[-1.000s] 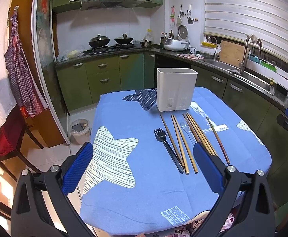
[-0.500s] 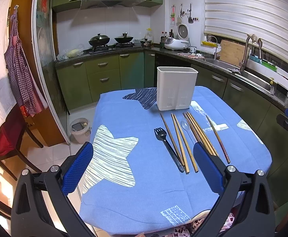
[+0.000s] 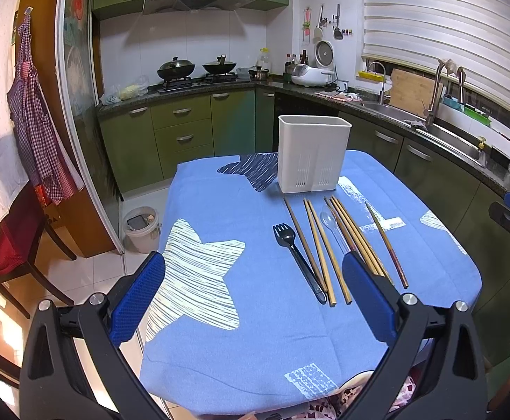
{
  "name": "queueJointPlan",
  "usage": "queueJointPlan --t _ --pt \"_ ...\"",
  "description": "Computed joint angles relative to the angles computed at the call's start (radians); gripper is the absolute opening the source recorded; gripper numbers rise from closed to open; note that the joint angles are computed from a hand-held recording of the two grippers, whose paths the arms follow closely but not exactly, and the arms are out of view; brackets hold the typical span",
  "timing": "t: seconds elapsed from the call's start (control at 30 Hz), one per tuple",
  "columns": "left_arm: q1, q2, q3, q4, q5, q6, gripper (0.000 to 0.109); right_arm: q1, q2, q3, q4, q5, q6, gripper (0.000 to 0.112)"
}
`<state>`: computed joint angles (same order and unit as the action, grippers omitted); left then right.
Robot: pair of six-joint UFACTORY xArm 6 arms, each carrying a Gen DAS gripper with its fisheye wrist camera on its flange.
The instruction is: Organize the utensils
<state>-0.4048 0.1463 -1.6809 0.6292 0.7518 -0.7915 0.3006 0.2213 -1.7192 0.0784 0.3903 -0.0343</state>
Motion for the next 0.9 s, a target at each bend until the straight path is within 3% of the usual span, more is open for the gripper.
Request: queueJointPlan --t 0.9 --pt "0.000 0.000 0.002 -0.007 0.006 0.007 0.096 0.000 0.015 -0.014 -0.009 0.011 0.005 0.099"
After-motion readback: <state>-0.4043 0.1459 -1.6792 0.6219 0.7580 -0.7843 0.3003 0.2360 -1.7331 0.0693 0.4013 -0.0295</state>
